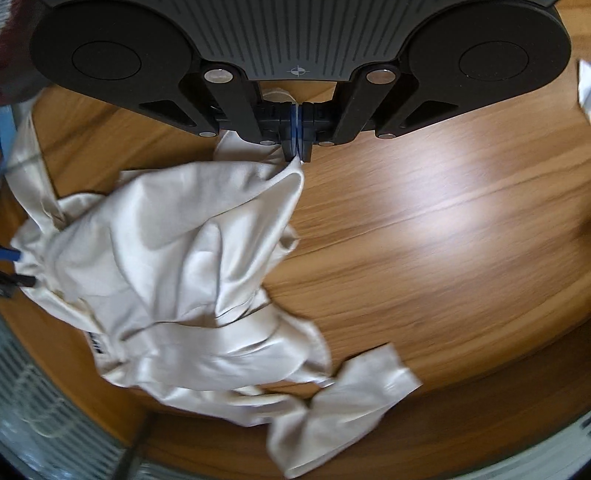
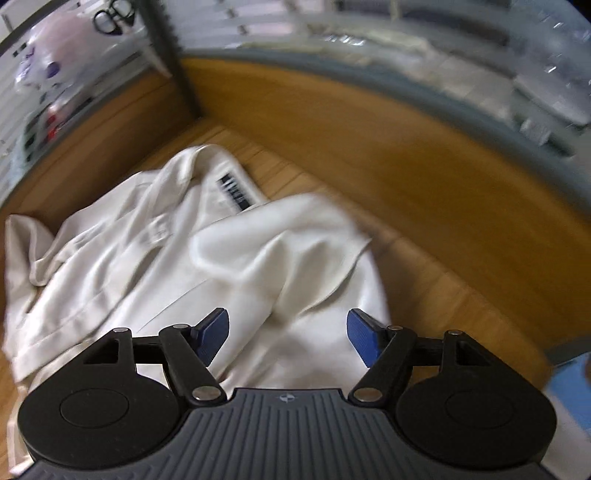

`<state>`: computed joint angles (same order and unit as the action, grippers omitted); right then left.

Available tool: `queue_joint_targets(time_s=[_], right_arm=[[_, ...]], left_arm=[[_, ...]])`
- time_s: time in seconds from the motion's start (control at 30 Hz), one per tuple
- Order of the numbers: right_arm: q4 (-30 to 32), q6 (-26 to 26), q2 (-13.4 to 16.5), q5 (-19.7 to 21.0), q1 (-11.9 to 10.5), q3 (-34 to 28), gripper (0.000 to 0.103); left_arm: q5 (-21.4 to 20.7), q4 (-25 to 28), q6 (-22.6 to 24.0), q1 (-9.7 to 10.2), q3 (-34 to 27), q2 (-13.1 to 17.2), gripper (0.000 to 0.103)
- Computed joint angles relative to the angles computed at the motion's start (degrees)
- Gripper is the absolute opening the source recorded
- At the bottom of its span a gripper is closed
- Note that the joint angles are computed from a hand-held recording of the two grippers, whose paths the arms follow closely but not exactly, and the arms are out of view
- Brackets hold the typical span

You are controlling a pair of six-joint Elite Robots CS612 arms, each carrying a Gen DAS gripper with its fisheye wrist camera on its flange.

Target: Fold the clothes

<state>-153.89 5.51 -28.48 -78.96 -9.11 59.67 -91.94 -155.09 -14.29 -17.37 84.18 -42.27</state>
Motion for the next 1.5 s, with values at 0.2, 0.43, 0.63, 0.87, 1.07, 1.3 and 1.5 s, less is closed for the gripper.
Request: queue_joint_targets(time_s=[0.2,0.43,0.63,0.87,1.07,1.3,1.5], right_arm=[[-0.7,-3.8,-0.6,-2.3,-0.5,1.3,0.077],[4.1,-0.8,-0.1,0.2,-1.6,0.4,0.068],[3.6,0.1,-0.8,9.6,-2.7,1.2,0.004],[-3.2,-0.3,-3.0,14.1,-2.8,2.7,0.003],[-6.5,1.6,-3.3,17.7,-3.3,0.8,0.003],[-6.3,0.5,-2.8,24.0,-4.0,-2.8,0.003],[-4.2,-1.4,-0.5,31.3,-3.2,-9.4,0.003]], left_arm=[[3.6,3.7,-0.7,-0.07,0.2,-0.6,0.003],[3.7,1.5,-4.7,0.43,1.6,-1.2,0.004],[0.4,-8.4,-6.5,0.74,3.5,-1.9,0.022],[-0.2,-12.1,-1.3,-0.42,0.6,0.0,0.046],[-0.5,-10.6,0.8,-1.42,-4.3,3.1,0.051],[-5.9,-11.5,3.2,-1.77,-8.5,5.2,0.056],[-12.1,-15.0,3.2,-1.84,-10.9,6.2,0.065]])
